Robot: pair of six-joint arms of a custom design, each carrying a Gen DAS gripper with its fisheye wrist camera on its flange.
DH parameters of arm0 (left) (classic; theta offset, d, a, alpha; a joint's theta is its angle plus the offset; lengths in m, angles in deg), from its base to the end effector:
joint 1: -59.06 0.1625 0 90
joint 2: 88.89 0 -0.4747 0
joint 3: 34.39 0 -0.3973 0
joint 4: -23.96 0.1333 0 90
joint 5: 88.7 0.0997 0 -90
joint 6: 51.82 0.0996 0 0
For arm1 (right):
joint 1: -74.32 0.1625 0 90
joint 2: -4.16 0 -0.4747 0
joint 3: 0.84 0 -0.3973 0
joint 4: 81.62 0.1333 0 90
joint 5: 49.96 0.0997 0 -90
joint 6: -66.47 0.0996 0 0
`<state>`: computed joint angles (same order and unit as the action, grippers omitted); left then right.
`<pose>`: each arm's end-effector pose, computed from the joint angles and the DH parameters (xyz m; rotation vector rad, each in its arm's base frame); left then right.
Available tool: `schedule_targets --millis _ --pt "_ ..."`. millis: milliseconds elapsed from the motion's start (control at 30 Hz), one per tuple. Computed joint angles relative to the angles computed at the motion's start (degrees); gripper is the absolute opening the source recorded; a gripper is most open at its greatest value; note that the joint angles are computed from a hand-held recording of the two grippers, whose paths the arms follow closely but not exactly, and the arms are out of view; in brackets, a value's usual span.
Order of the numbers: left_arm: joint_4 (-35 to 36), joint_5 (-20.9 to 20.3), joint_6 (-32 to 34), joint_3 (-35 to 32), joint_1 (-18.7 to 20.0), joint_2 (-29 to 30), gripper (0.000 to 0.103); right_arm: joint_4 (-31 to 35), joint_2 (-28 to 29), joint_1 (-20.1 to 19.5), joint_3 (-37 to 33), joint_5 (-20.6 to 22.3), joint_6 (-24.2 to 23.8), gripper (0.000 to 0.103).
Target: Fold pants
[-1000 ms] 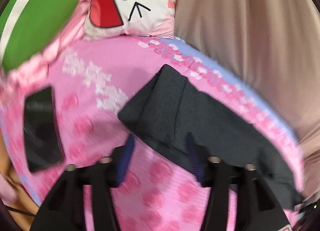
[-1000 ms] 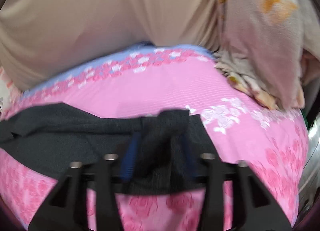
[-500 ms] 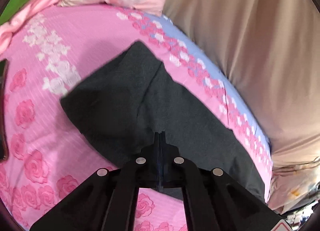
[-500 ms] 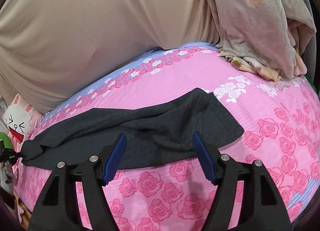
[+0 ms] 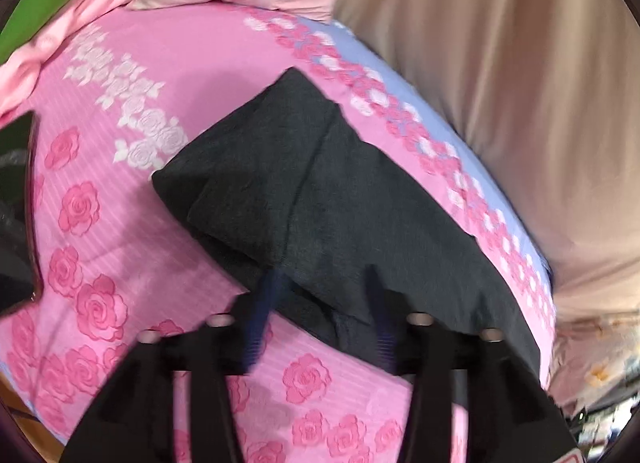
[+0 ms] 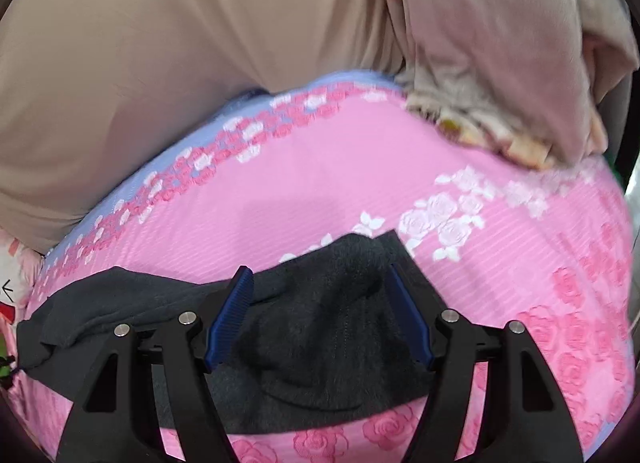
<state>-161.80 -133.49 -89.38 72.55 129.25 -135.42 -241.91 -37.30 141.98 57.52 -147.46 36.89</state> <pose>-0.0266 -0.6757 0.1620 -0.7067 2.3961 -1.1872 -0.2212 -0.8547 0.3824 0.0735 -2.4290 1.0284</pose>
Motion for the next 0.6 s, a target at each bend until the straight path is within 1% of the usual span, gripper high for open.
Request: schedule_targets --millis 33,67,100,133,167,200,233,267,300,333,367,400,433,467,500,533,567,600 --pt "-0.09 -0.50 -0.32 -0.51 0.39 0.38 0.047 1.87 1.14 0.11 -1.92 -0.99 -0.67 0.064" --pt "0.10 -0.95 -0.66 -0.95 0.68 0.60 0.047 3.51 1.84 0.13 -3.22 -1.10 -1.15 0.045" --pt "0.02 -1.11 -0.76 -1.32 0.82 0.84 0.047 5.29 2.46 0.23 -4.45 -0.53 -1.83 0.028" --pt "0.52 -0.73 -0.97 -1.79 0.84 0.96 0.047 4.67 2.26 0.42 -4.04 0.66 -2.38 0.005" --pt "0.88 -0.29 -0.77 -2.12 0.76 0.95 0.047 1.66 1.01 0.84 -2.25 2.87 -4.02 0.005" --pt "1.64 0.26 -0.90 -2.33 0.64 0.80 0.047 -3.73 -0.80 1.01 1.14 6.45 -6.20 0.005" --pt "1.98 0.53 -1.05 -2.54 0.57 0.78 0.047 -8.70 -2.90 0.84 4.80 11.78 -8.38 0.005" --pt "2.21 0.48 -1.01 -2.52 0.59 0.60 0.047 -14.17 -5.30 1.00 8.78 15.48 -10.65 0.005" --pt "2.60 0.41 -1.18 -2.52 0.66 0.49 0.047 -17.24 -6.14 0.86 10.66 16.78 -12.28 0.005" --pt "2.52 -0.03 -1.26 -2.41 0.87 0.41 0.047 -19.56 -6.65 1.00 12.00 15.68 -14.83 0.006" --pt "2.21 -0.44 -1.19 -2.32 1.06 0.42 0.050 -20.91 -6.76 0.73 13.12 13.49 -18.46 0.008" --pt "1.25 -1.24 -1.35 -2.07 1.38 0.47 0.053 -21.64 -6.51 0.37 13.68 11.15 -20.48 0.009" --pt "0.22 -2.06 -1.37 -2.06 1.64 0.69 0.055 -21.85 -6.02 0.03 13.79 7.99 -21.90 0.017" --pt "-0.83 -2.96 -1.40 -1.88 1.94 0.78 0.060 -21.86 -5.67 -0.43 14.11 4.88 -22.51 0.026" --pt "-1.38 -3.67 -1.94 -1.89 2.27 0.88 0.061 -22.61 -5.76 -1.27 15.27 2.79 -21.93 0.028" --pt "-1.02 -3.92 -2.69 -2.16 2.53 0.96 0.061 -23.27 -6.23 -2.05 16.56 2.60 -20.37 0.031" --pt "-0.15 -4.00 -3.54 -2.63 2.76 1.02 0.061 -23.03 -6.80 -2.62 17.48 2.98 -18.76 0.039" --pt "0.66 -4.07 -4.27 -3.13 2.95 1.09 0.061 -22.82 -7.98 -3.53 19.09 4.22 -16.33 0.044"
